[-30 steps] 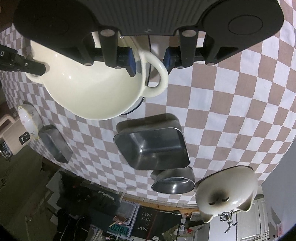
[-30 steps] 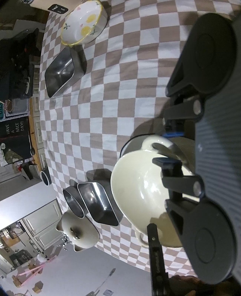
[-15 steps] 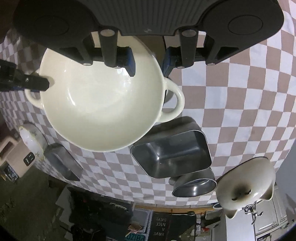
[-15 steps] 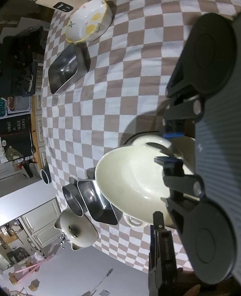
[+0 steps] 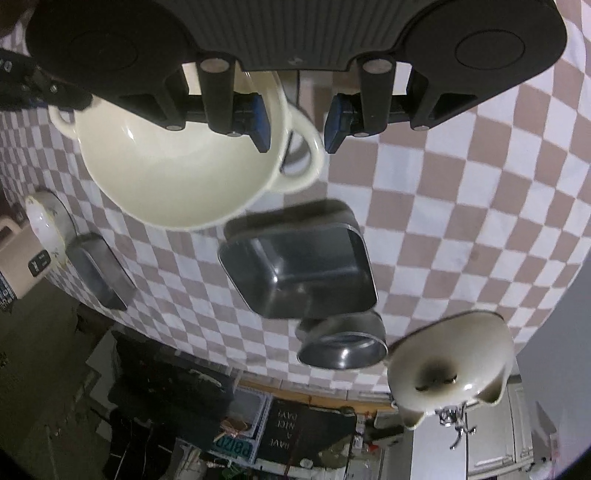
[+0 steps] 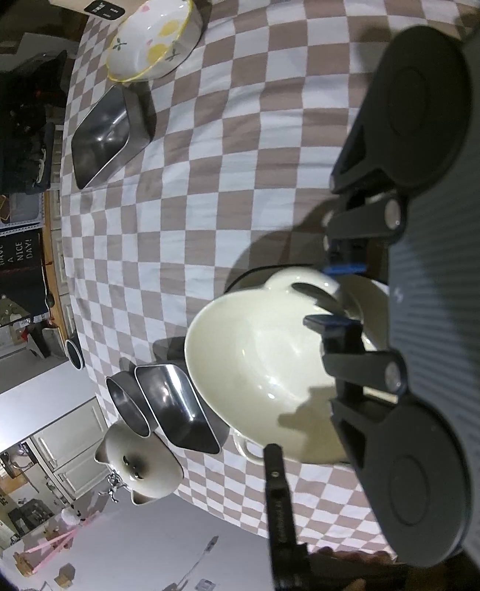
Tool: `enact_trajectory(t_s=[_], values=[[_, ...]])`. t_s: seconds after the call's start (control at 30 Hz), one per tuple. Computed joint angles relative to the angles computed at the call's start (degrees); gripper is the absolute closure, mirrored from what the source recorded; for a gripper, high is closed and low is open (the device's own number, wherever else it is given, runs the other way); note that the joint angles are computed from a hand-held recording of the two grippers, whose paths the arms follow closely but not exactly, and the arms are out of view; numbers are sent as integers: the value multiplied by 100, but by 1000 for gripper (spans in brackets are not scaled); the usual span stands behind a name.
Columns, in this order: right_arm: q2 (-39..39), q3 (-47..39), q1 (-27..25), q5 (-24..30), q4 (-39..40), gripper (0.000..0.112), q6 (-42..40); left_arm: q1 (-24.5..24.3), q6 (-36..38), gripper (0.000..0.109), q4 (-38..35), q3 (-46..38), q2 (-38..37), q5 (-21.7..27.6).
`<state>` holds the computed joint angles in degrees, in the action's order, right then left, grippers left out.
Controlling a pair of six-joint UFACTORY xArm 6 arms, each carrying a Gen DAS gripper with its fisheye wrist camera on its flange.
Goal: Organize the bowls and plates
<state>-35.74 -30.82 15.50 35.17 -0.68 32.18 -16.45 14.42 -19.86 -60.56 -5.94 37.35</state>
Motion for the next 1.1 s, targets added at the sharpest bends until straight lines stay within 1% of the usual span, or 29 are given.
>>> enact_trajectory(t_s=[0.13, 0.27, 0.37, 0.43, 0.5, 0.57, 0.6, 0.7, 0.9, 1.1], values=[[54, -30, -26, 27, -4, 85, -30, -27, -23, 74, 44, 10, 101, -357], [86, -49, -37, 50, -5, 84, -65, -44, 287, 72, -106, -62, 217, -401], [90, -52, -41, 51, 24, 84, -103, -52, 176, 72, 86, -130, 240, -323], [98, -55, -46, 58, 62, 84, -137, -36, 73, 72, 255, -204, 243, -155], [113, -57, -61, 54, 116, 84, -191, -14, 27, 75, 368, -227, 211, -43], [141, -74, -58, 62, 78, 84, -174, -12, -251, 77, 807, -207, 170, -61], [160, -90, -41, 72, 44, 84, -128, 1, -329, 76, 943, -195, 160, -77], [174, -106, -22, 59, -25, 84, -97, 67, -277, 75, 830, -239, 191, 9], [143, -80, 16, 31, -136, 84, -40, -27, -331, 74, 1315, -263, 201, 102], [189, -81, 49, 39, -128, 83, -100, 56, -146, 73, 1251, -225, 85, 325]])
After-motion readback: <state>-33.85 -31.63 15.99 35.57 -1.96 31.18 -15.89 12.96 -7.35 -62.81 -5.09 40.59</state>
